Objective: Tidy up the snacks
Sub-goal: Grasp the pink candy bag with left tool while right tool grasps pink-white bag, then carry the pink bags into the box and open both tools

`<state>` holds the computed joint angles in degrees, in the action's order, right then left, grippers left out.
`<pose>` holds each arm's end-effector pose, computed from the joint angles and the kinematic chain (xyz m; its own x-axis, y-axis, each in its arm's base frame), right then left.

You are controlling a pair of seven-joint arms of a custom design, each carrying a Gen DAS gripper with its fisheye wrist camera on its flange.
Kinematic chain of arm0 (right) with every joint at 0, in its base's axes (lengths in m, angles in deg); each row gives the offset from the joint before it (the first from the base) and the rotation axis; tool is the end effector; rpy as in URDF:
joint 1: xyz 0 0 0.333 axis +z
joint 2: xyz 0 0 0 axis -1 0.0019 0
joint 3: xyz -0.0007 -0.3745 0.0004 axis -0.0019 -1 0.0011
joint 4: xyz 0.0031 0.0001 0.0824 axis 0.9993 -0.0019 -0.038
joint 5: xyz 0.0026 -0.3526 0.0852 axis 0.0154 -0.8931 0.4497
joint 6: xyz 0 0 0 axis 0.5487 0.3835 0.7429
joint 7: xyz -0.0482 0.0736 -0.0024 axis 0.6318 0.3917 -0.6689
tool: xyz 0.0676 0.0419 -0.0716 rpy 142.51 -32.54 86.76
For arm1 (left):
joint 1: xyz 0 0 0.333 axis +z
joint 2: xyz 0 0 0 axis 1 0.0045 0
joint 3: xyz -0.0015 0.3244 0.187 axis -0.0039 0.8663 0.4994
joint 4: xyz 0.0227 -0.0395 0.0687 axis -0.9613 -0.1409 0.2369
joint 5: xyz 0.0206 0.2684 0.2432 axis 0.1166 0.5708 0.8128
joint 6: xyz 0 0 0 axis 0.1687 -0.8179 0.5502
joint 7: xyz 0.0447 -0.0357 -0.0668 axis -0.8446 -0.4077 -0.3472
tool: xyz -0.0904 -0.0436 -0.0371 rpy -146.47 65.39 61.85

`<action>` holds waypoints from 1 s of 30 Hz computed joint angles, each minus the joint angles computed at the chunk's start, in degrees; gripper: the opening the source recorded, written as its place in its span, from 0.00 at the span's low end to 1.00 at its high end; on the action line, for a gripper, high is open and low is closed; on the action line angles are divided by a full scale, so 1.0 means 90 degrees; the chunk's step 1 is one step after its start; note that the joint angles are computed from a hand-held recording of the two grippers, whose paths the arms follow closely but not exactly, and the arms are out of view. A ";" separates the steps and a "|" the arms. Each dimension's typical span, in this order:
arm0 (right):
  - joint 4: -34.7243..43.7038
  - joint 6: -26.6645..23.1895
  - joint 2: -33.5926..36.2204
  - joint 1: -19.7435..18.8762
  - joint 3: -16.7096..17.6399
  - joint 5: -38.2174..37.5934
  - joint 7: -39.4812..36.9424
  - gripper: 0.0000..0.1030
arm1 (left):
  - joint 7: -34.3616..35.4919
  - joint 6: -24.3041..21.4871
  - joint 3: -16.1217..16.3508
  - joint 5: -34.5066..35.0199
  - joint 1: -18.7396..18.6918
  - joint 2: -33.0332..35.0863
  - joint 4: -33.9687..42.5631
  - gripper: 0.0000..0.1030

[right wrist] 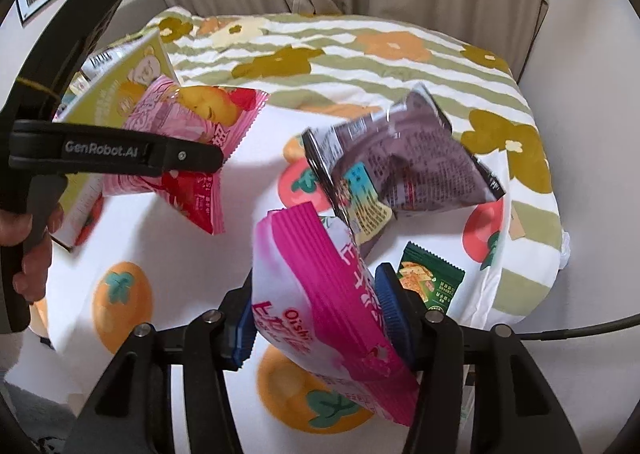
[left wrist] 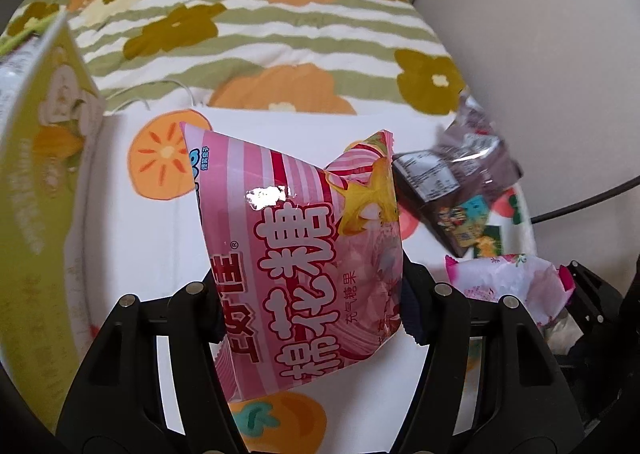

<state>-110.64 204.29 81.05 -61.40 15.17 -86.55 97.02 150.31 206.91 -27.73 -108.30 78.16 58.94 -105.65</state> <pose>0.3433 0.3299 0.4971 0.1671 -0.9846 -0.0515 -0.8492 -0.1172 -0.5149 0.4824 -0.1953 0.4794 -0.2963 -0.9278 0.2268 -0.8952 0.1869 -0.4047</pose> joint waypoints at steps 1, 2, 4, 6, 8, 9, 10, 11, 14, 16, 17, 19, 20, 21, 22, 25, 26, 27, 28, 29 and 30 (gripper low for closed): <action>0.0063 -0.0081 -0.0052 -0.0002 0.0038 -0.0034 0.0077 0.48 | 0.0072 -0.0051 0.0024 -0.0106 0.0015 -0.0140 -0.0026 0.59; 0.0113 -0.0131 -0.0081 0.0001 0.0057 -0.0044 0.0120 0.48 | 0.0092 -0.0094 0.0052 -0.0153 0.0034 -0.0282 -0.0051 0.59; 0.0264 -0.0233 -0.0151 0.0007 0.0114 -0.0096 0.0236 0.48 | 0.0196 -0.0188 0.0123 -0.0276 0.0066 -0.0530 -0.0066 0.59; 0.0418 -0.0319 -0.0184 0.0009 0.0176 -0.0207 0.0347 0.47 | 0.0397 -0.0285 0.0232 -0.0487 0.0096 -0.0811 -0.0089 0.59; 0.0678 -0.0485 -0.0188 0.0027 0.0240 -0.0315 0.0424 0.46 | 0.0544 -0.0416 0.0356 -0.0582 0.0171 -0.1109 -0.0069 0.59; 0.0806 -0.0548 -0.0179 0.0043 0.0280 -0.0372 0.0486 0.46 | 0.0596 -0.0459 0.0403 -0.0604 0.0210 -0.1238 -0.0075 0.59; 0.0948 -0.0577 -0.0155 0.0064 0.0298 -0.0401 0.0516 0.46 | 0.0666 -0.0514 0.0470 -0.0626 0.0257 -0.1370 -0.0067 0.59; 0.1123 -0.0586 -0.0101 0.0097 0.0313 -0.0404 0.0524 0.46 | 0.0754 -0.0584 0.0559 -0.0646 0.0318 -0.1523 -0.0056 0.59; 0.1691 -0.0596 0.0165 0.0210 0.0368 -0.0456 0.0591 0.45 | 0.0928 -0.0744 0.0754 -0.0604 0.0533 -0.1815 -0.0018 0.59; 0.2065 -0.0555 0.0391 0.0314 0.0386 -0.0490 0.0653 0.45 | 0.1076 -0.0859 0.0948 -0.0616 0.0711 -0.2001 0.0008 0.59; 0.2301 -0.0519 0.0552 0.0383 0.0389 -0.0482 0.0640 0.45 | 0.1139 -0.0925 0.1029 -0.0604 0.0807 -0.2063 0.0031 0.59; 0.2765 -0.0557 0.0867 0.0540 0.0388 -0.0604 0.0678 0.45 | 0.1275 -0.1069 0.1216 -0.0571 0.1030 -0.2154 0.0104 0.59; 0.3085 -0.0661 0.1085 0.0648 0.0396 -0.0686 0.0684 0.45 | 0.1363 -0.1160 0.1317 -0.0560 0.1141 -0.2177 0.0153 0.59; 0.3404 -0.0751 0.1302 0.0768 0.0381 -0.0779 0.0701 0.45 | 0.1438 -0.1226 0.1384 -0.0550 0.1243 -0.2187 0.0186 0.59; 0.3622 -0.0775 0.1456 0.0879 0.0339 -0.0818 0.0704 0.45 | 0.1521 -0.1291 0.1464 -0.0524 0.1362 -0.2175 0.0239 0.59; 0.4390 -0.0773 0.2027 0.1230 0.0201 -0.0822 0.0691 0.45 | 0.1787 -0.1493 0.1670 -0.0455 0.1692 -0.2060 0.0413 0.59; 0.4711 -0.0866 0.2252 0.1363 0.0153 -0.0817 0.0655 0.45 | 0.1907 -0.1576 0.1754 -0.0471 0.1793 -0.1993 0.0488 0.59; 0.4943 -0.0940 0.2419 0.1482 0.0091 -0.0815 0.0620 0.45 | 0.2044 -0.1651 0.1834 -0.0498 0.1892 -0.1915 0.0554 0.59; 0.5227 -0.1034 0.2616 0.1615 0.0029 -0.0818 0.0593 0.45 | 0.2140 -0.1713 0.1866 -0.0510 0.1983 -0.1820 0.0626 0.59; 0.5472 -0.1120 0.2787 0.1751 -0.0031 -0.0805 0.0585 0.44 | 0.2253 -0.1805 0.1918 -0.0525 0.2082 -0.1699 0.0714 0.59; 0.5672 -0.1186 0.2928 0.1862 -0.0097 -0.0773 0.0564 0.45 | 0.2375 -0.1917 0.1965 -0.0561 0.2173 -0.1588 0.0796 0.59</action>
